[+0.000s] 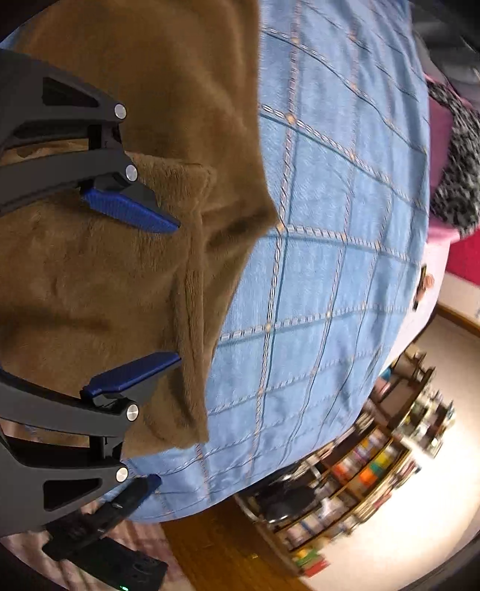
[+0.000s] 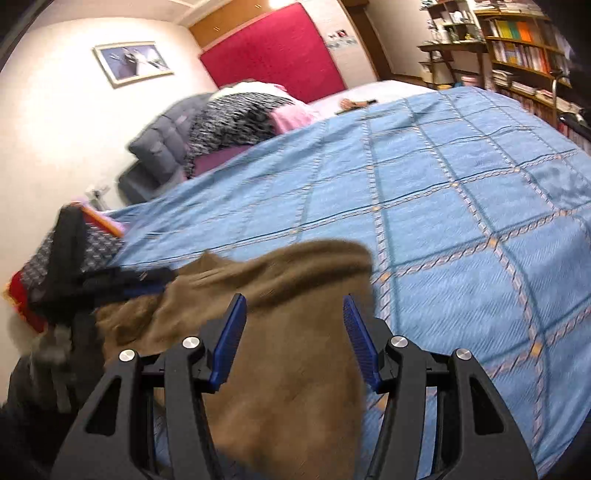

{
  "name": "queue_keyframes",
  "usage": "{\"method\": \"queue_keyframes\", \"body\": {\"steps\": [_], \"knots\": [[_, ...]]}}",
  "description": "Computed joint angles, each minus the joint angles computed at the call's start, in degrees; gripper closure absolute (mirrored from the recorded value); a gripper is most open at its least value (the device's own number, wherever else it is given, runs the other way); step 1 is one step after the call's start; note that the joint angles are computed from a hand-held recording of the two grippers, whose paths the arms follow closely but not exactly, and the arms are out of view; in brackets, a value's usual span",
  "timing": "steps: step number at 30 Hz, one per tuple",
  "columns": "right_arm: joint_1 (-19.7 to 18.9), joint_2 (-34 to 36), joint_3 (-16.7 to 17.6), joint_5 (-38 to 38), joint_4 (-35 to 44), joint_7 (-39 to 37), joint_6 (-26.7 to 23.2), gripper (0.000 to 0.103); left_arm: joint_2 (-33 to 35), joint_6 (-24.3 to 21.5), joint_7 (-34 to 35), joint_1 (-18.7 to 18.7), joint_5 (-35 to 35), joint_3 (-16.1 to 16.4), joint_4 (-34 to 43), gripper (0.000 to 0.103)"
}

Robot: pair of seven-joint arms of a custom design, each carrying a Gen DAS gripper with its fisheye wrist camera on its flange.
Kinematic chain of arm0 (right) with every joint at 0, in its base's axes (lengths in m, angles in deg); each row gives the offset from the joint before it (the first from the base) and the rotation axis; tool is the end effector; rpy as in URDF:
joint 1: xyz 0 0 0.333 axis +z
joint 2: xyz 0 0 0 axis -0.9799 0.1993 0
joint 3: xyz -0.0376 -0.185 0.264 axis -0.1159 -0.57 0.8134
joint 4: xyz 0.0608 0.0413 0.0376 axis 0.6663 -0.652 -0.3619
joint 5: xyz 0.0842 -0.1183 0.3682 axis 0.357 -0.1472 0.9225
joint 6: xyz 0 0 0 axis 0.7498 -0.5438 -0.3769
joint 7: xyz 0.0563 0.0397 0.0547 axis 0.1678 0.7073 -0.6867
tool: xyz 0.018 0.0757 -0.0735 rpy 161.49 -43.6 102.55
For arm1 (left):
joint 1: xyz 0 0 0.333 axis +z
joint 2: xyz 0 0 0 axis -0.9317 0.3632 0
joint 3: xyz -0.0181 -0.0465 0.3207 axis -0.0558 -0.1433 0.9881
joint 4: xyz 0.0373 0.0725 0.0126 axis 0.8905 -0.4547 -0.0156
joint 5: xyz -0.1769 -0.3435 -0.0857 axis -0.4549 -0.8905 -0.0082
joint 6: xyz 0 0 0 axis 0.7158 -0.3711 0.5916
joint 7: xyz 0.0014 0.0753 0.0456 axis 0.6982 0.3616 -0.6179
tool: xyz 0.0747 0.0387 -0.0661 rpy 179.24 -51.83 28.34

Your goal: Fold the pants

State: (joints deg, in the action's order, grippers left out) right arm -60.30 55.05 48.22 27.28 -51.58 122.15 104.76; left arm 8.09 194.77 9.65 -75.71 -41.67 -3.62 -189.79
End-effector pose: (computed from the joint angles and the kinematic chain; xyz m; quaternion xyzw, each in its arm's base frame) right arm 0.6469 0.3038 0.5462 -0.7321 0.5258 -0.0294 0.4320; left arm 0.5821 -0.1718 0.5888 -0.7695 0.5546 -0.3058 0.0826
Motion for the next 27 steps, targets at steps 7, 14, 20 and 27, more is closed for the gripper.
{"method": "queue_keyframes", "body": {"steps": [7, 14, 20, 27], "knots": [[0.29, 12.90, -1.50, -5.70, 18.72, 9.50, -13.56, 0.047, -0.21, 4.26, -2.71, 0.24, 2.00, 0.15, -3.91, 0.036], [2.63, 21.96, -4.59, -14.21, 30.55, 18.93, -18.45, 0.047, -0.90, 12.34, 1.90, 0.43, -0.90, 0.56, -9.18, 0.036], [2.32, 21.03, -3.60, -14.76, 26.08, 19.14, -14.06, 0.044, -2.61, 19.21, 16.48, -1.27, -18.43, 2.08, -13.50, 0.036], [5.32, 10.25, -5.83, -20.57, 13.22, 20.39, -3.79, 0.044, -4.15, 17.47, 16.47, -0.92, -21.86, 2.45, -13.09, 0.036]]}}
